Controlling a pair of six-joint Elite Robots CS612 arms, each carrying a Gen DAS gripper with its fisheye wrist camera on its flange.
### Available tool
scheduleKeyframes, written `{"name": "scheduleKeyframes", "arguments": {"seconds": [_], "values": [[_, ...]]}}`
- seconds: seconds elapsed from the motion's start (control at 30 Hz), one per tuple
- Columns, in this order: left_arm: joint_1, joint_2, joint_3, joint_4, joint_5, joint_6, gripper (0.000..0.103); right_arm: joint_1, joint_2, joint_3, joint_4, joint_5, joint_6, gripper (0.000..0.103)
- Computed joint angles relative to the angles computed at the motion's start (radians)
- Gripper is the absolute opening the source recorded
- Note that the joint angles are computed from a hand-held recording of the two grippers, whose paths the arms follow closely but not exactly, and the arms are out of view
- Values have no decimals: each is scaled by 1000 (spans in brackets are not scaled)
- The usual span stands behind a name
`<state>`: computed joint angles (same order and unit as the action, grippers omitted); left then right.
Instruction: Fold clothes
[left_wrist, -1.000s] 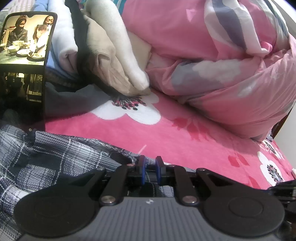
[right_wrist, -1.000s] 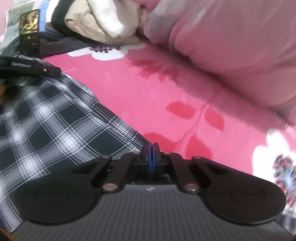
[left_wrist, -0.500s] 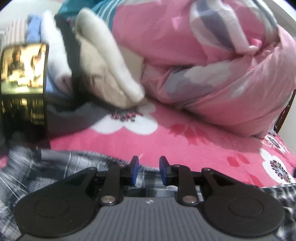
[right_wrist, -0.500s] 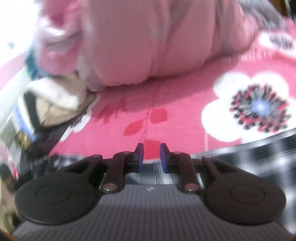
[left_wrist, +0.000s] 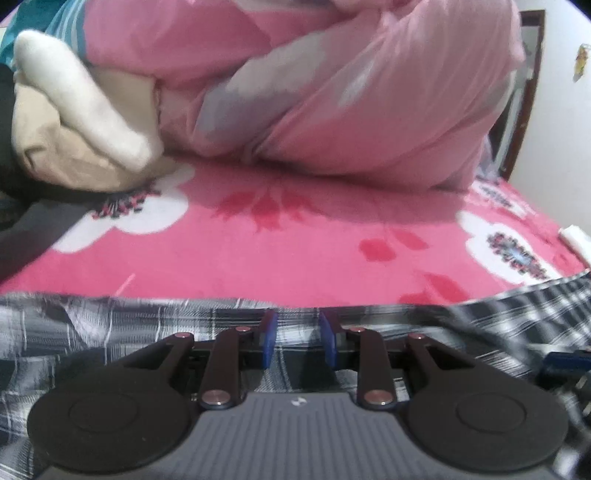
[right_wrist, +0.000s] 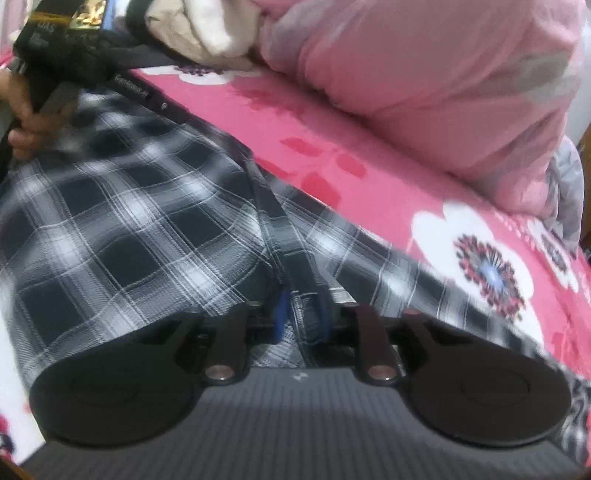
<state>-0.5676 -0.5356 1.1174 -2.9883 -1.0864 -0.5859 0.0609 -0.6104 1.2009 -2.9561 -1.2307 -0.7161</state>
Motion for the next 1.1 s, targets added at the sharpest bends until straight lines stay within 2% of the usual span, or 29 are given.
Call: {"name": "scheduleKeyframes", "arguments": {"seconds": [0.13, 0.2, 0.43, 0.7, 0.77, 0.83, 0.87, 0.93, 1.03, 1.1], "values": [[4, 7, -7, 18, 3, -31, 26, -12, 14, -38, -41, 27, 117, 2], [4, 4, 0, 15, 11, -38, 26, -18, 29, -82, -24, 41, 173, 2], [2, 5, -7, 24, 27, -18, 26, -19, 102, -266, 159, 42, 253, 0], [3, 8, -8, 22, 19, -13, 26, -20, 181, -393, 328, 34, 301, 0], [2, 8, -6, 21, 22, -9, 26, -37, 199, -426, 359, 109, 423, 0], [2, 8, -7, 24, 22, -9, 26, -68, 229, -491, 437, 229, 632, 3], [2, 8, -8, 28, 22, -9, 26, -82, 242, -515, 442, 257, 737, 3], [2, 8, -10, 36, 24, -7, 27, -104, 235, -492, 356, 267, 920, 9], [0, 5, -8, 35, 29, 3, 32, -136, 201, -427, 233, 277, 1096, 9], [-6, -1, -3, 30, 54, 3, 35, -156, 140, -320, 127, 290, 1086, 9]]}}
